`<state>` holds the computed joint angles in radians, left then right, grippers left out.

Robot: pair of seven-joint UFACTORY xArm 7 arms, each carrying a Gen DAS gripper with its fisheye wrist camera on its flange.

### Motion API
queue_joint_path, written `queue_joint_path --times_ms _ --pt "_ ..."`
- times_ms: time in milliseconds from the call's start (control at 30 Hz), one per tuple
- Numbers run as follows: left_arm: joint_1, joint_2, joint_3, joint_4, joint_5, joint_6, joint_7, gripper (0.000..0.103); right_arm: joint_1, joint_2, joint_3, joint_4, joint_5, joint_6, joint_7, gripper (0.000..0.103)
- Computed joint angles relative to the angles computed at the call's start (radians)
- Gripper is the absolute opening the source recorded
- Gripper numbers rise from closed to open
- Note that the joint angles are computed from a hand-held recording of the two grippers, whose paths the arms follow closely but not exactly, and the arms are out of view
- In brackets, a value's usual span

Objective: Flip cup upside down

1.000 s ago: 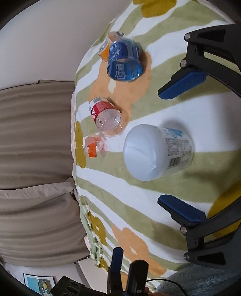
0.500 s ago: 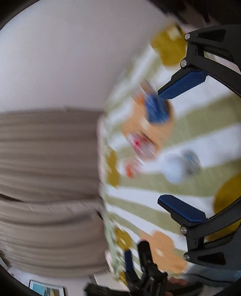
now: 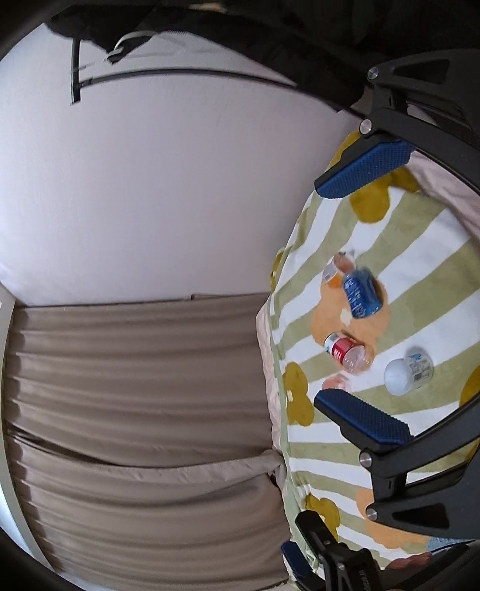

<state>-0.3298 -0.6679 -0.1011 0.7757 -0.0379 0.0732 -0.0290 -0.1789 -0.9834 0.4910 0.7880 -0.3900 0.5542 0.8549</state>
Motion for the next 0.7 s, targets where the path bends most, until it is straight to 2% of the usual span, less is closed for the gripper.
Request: queue_joint_path --times_ms 200,700 --pt "0.005 0.001 -0.019 0.005 0.01 0.01 -0.005 0.103 0.004 -0.014 0.014 -0.002 -0.009 0.042 -0.003 0.103" --pt "0.019 -0.024 -0.044 -0.011 0.026 -0.015 -0.035 0.103 0.005 -0.032 0.012 -0.009 -0.013 0.044 0.002 0.103"
